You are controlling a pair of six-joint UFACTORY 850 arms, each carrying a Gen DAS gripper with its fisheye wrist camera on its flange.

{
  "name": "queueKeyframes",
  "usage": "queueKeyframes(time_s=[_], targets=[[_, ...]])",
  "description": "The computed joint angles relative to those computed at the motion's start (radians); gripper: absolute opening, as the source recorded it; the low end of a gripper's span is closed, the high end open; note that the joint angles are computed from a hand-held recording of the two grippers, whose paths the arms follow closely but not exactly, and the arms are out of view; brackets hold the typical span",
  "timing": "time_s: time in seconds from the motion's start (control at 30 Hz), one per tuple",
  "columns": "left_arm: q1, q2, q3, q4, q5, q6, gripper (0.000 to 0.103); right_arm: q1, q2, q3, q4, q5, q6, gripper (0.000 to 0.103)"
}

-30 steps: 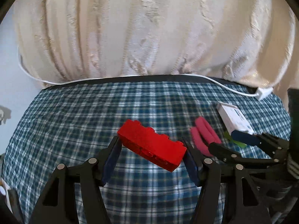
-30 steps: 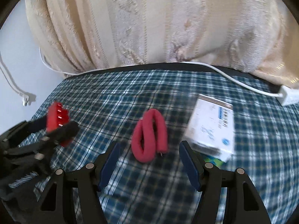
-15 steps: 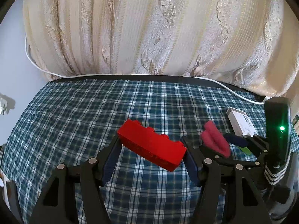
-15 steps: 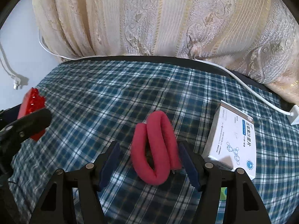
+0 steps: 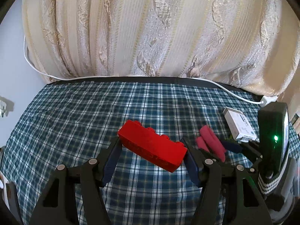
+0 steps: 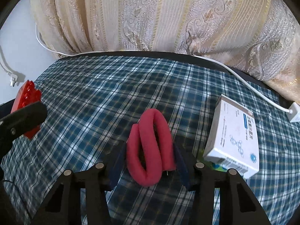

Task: Organize objects
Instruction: 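Carry the red brick and pink foam tube toward the clear bowl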

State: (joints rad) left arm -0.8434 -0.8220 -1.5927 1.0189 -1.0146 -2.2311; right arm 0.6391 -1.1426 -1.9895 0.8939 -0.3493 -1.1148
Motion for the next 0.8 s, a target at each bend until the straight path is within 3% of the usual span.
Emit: queueKeyframes(time_s=[0.8], targets=[[-0.054,-0.092,-0.186,0.04,-0.101,0.138,0.065,-0.074,0.239,0.396,0.654,0.037,-0.57,0.053]])
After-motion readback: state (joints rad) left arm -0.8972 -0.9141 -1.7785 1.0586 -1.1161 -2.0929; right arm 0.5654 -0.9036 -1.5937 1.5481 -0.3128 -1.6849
